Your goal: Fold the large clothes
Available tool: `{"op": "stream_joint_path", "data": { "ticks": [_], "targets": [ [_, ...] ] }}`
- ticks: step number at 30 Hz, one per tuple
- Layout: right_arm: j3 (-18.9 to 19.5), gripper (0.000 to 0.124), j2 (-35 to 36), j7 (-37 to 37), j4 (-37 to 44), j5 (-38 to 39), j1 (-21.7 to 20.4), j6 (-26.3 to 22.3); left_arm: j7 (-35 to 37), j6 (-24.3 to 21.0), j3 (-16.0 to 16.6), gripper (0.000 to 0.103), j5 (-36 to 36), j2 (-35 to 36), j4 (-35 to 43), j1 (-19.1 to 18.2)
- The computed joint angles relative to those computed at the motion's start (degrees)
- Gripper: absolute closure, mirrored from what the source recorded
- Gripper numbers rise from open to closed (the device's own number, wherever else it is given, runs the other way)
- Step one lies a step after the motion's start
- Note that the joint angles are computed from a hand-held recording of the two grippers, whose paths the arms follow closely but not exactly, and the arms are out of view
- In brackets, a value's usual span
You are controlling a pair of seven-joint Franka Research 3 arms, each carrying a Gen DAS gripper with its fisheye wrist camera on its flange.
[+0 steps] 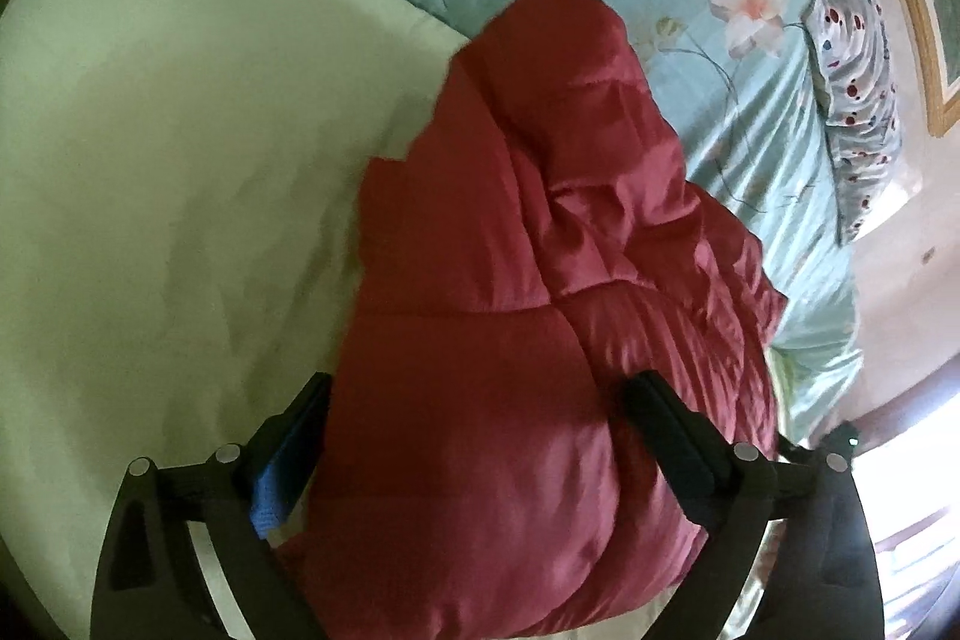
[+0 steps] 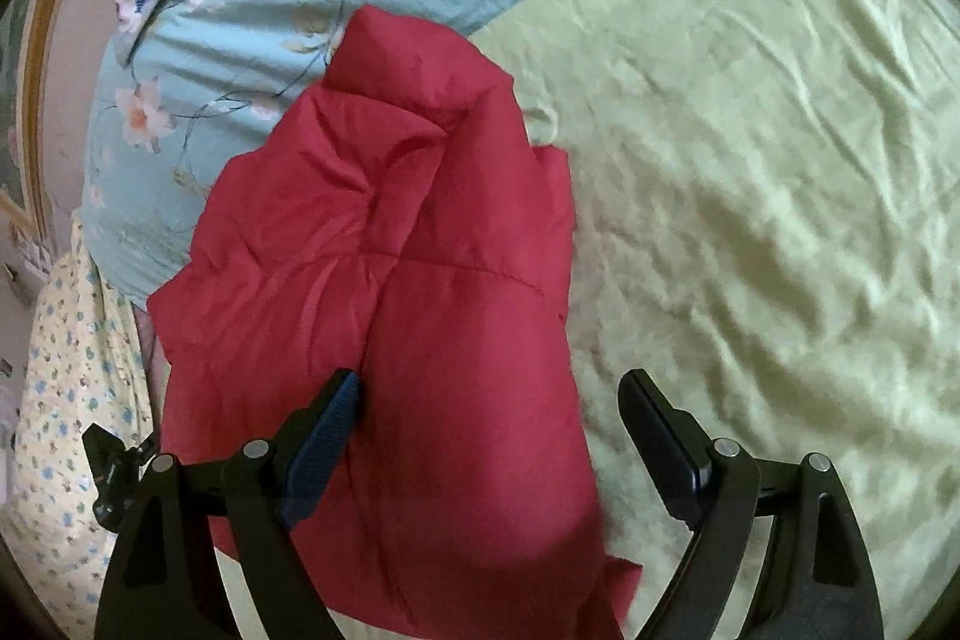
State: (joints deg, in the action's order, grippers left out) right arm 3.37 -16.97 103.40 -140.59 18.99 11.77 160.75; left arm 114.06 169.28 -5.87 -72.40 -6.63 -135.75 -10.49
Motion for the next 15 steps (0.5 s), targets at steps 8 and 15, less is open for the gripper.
{"op": "stream_joint_path", "data": {
  "ticks": [8, 15],
  "targets": [
    [-1.62, 0.032, 2.76, -4.78, 1.83, 6.03, 2.78, 0.16, 6.99, -2.06, -1.02, 0.001, -7.47, 4.28, 4.09, 1.67],
    [-2.54, 0.032, 5.47, -11.11, 3.82, 14.09, 4.90, 0.14, 13.37, -2.30, -3.03, 0.002, -13.43, 6.95, 6.78, 3.30]
  ]
}}
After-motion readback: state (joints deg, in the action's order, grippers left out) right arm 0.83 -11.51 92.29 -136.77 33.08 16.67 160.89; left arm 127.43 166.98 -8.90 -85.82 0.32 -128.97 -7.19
